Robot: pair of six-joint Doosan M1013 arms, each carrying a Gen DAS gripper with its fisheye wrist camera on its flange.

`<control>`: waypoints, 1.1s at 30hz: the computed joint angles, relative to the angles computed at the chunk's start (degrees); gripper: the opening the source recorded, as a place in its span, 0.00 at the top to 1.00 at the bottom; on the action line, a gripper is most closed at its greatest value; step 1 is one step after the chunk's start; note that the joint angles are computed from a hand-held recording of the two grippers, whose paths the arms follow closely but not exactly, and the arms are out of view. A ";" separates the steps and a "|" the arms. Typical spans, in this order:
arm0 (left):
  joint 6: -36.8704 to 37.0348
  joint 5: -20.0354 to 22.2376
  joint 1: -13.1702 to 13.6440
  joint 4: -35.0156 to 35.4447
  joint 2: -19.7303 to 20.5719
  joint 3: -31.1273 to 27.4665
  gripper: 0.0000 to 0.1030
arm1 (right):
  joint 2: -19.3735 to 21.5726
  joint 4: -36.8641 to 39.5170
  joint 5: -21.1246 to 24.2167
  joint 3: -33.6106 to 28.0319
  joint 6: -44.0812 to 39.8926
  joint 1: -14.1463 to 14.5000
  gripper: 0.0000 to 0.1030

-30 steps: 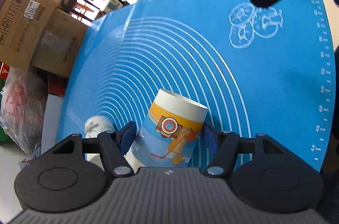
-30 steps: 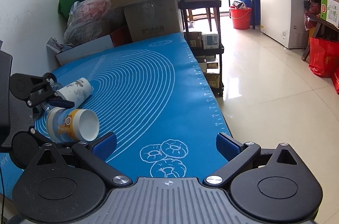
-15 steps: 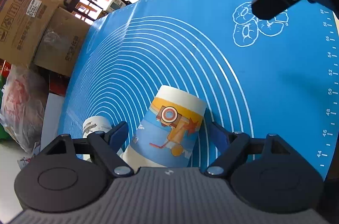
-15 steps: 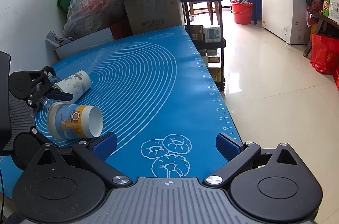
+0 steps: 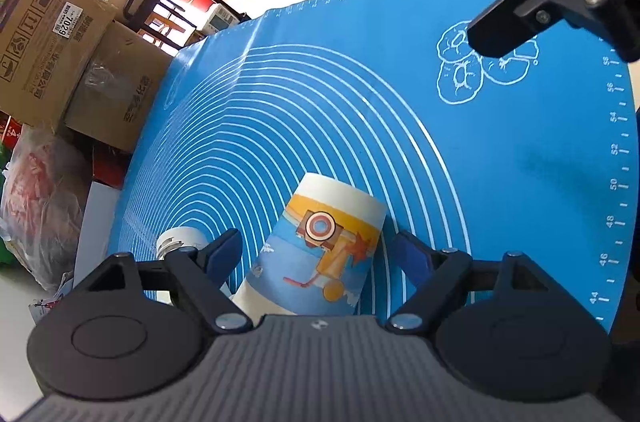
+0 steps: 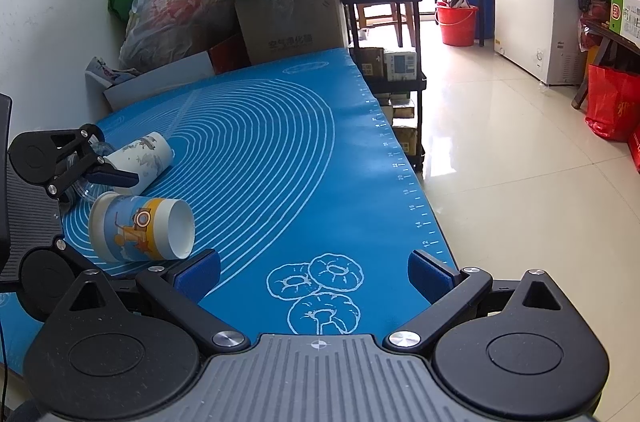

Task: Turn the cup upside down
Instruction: 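Lift the printed cup with the left gripper toward the right gripper, then close the right gripper on the printed cup while the left gripper releases it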

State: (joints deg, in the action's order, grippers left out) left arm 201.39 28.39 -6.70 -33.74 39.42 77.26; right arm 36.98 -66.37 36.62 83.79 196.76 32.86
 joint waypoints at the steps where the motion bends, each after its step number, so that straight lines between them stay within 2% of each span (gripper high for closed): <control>1: 0.38 0.24 0.07 -0.46 -0.08 0.08 0.19 | 0.02 0.03 0.02 -0.03 -0.02 0.00 0.01; 9: 1.71 4.08 0.97 -3.32 -0.71 -0.04 0.19 | -0.18 -0.36 -0.06 0.22 0.18 0.02 0.01; 20: 6.19 4.93 2.18 -10.36 -2.34 1.57 0.19 | -1.03 -0.35 0.16 0.68 0.84 0.40 0.01; 23: 5.44 5.84 3.02 -12.57 -2.87 1.82 0.19 | -1.38 -0.44 0.23 0.64 2.12 0.69 0.01; 29: 4.52 4.78 5.09 -17.89 -3.33 2.39 0.19 | -1.90 0.04 -1.18 0.33 6.43 1.06 0.01; 31: 2.94 3.91 5.81 -19.80 -3.04 2.10 0.11 | -1.88 0.78 -1.44 -0.12 7.59 1.22 0.01; 33: 1.92 2.38 6.62 -23.12 -2.73 2.22 0.10 | -1.85 1.71 -2.60 -0.49 9.78 1.23 0.01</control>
